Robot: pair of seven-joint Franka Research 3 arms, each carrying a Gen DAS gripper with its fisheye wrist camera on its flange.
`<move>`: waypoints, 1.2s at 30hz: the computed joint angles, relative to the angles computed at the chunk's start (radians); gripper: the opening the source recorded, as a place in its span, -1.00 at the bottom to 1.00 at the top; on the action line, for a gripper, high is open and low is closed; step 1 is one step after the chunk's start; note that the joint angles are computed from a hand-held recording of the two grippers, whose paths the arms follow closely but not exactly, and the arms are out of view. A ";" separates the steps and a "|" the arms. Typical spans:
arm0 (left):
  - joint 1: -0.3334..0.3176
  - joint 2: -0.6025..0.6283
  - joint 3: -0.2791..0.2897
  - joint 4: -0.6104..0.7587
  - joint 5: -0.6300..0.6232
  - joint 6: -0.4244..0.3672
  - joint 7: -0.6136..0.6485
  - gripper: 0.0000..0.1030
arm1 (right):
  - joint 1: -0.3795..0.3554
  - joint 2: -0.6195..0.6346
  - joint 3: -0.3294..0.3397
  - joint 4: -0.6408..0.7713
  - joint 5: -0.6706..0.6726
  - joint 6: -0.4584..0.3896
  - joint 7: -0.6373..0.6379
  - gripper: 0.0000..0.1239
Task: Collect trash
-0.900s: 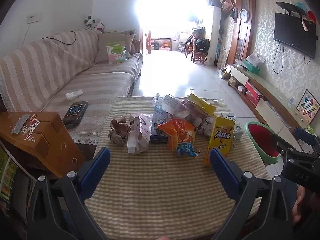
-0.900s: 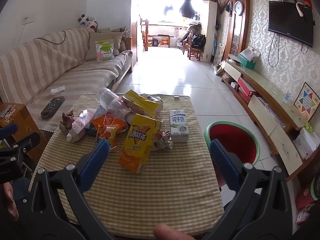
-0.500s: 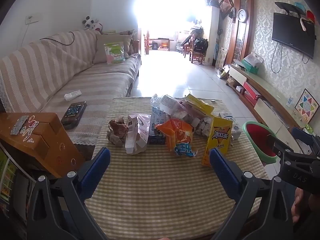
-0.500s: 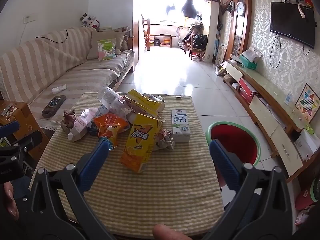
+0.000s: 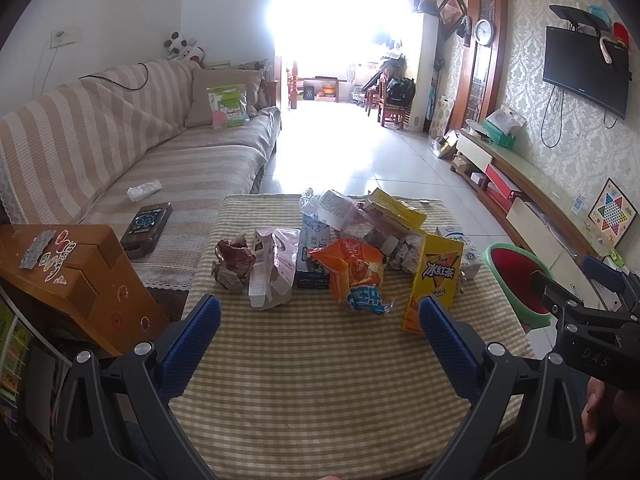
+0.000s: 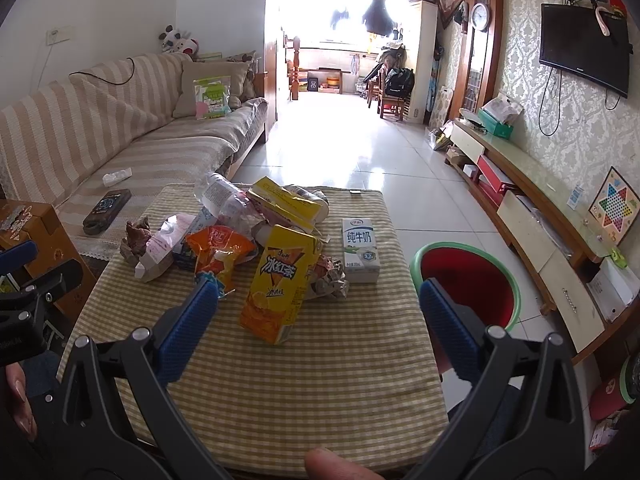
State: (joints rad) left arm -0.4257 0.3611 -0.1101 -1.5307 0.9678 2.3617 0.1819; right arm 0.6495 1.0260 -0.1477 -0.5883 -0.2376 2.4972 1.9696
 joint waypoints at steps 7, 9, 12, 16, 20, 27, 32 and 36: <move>0.000 -0.001 0.000 -0.002 0.000 0.002 -0.002 0.85 | 0.001 0.002 -0.002 0.002 0.000 0.001 0.002 0.61; 0.001 -0.001 0.000 -0.002 0.000 0.003 -0.002 0.85 | 0.001 0.000 -0.002 -0.002 -0.001 0.003 0.001 0.60; 0.001 -0.002 0.001 -0.003 0.000 0.004 -0.002 0.85 | 0.001 -0.004 -0.001 -0.010 0.000 0.005 0.001 0.61; 0.003 -0.004 0.000 -0.007 -0.003 0.008 -0.003 0.85 | -0.003 0.010 0.005 0.015 0.007 -0.014 -0.009 0.61; 0.003 -0.005 -0.001 -0.010 0.001 0.015 -0.006 0.85 | -0.002 0.004 0.004 0.003 0.008 -0.009 -0.009 0.60; 0.003 -0.006 -0.002 -0.009 -0.001 0.014 -0.007 0.85 | 0.000 -0.013 0.002 -0.030 0.001 0.008 -0.002 0.61; 0.002 -0.005 -0.001 -0.010 0.001 0.016 -0.008 0.85 | 0.000 -0.018 0.003 -0.040 0.000 0.013 -0.001 0.61; 0.003 -0.003 -0.001 -0.009 0.000 0.018 -0.008 0.85 | -0.002 -0.009 0.006 -0.023 0.003 0.003 -0.005 0.60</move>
State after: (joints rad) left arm -0.4230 0.3577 -0.1106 -1.5396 0.9681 2.3795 0.1741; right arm 0.6476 1.0167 -0.1418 -0.6114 -0.2344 2.5003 1.9643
